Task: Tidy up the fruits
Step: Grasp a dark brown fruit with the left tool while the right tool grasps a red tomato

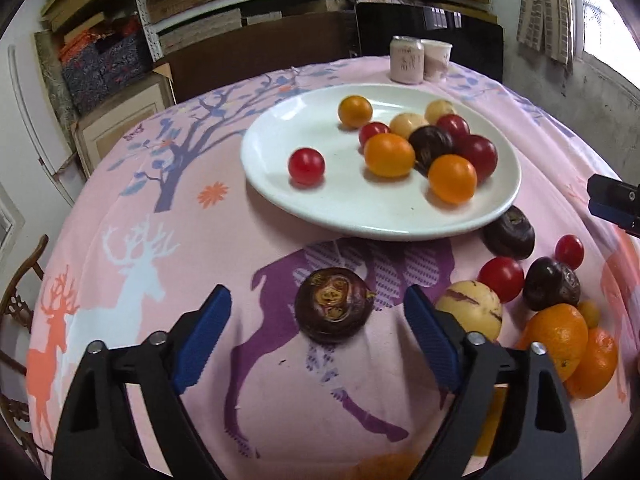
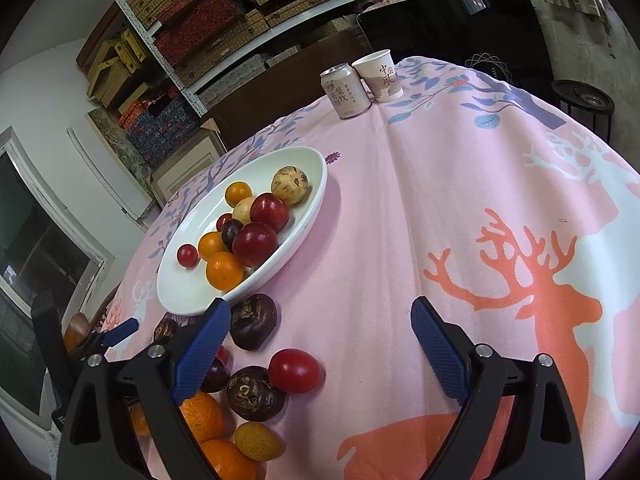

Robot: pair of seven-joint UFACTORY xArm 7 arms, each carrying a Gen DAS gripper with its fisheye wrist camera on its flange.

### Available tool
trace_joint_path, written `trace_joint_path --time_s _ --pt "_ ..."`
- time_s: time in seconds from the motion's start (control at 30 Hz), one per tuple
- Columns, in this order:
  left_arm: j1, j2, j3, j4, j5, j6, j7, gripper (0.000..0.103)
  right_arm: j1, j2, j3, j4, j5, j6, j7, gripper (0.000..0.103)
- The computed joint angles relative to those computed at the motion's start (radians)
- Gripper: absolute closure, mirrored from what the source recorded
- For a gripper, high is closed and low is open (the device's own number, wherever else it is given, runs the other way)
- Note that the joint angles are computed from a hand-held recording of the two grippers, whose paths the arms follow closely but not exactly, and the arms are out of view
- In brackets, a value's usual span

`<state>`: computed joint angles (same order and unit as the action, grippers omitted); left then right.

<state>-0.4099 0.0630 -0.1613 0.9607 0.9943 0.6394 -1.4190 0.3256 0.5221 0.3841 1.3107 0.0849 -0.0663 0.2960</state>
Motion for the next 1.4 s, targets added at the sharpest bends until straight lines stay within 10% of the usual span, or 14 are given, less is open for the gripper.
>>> trace_joint_path --time_s 0.27,0.7,0.93,1.4 --pt "0.035 0.0 0.024 -0.043 -0.058 -0.146 0.035 0.06 0.025 0.002 -0.021 0.01 -0.013 0.012 -0.011 0.01" --pt "0.063 -0.084 -0.012 -0.134 -0.041 -0.171 -0.061 0.061 0.233 -0.052 -0.221 -0.024 -0.093 0.081 -0.005 0.024" --pt "0.072 -0.076 -0.018 -0.132 -0.052 -0.18 -0.049 0.061 0.161 -0.038 -0.138 -0.017 -0.071 0.118 -0.044 0.055" --pt "0.072 -0.074 -0.017 -0.131 -0.049 -0.183 -0.052 0.06 0.073 -0.017 -0.024 -0.006 0.01 0.12 -0.165 0.073"
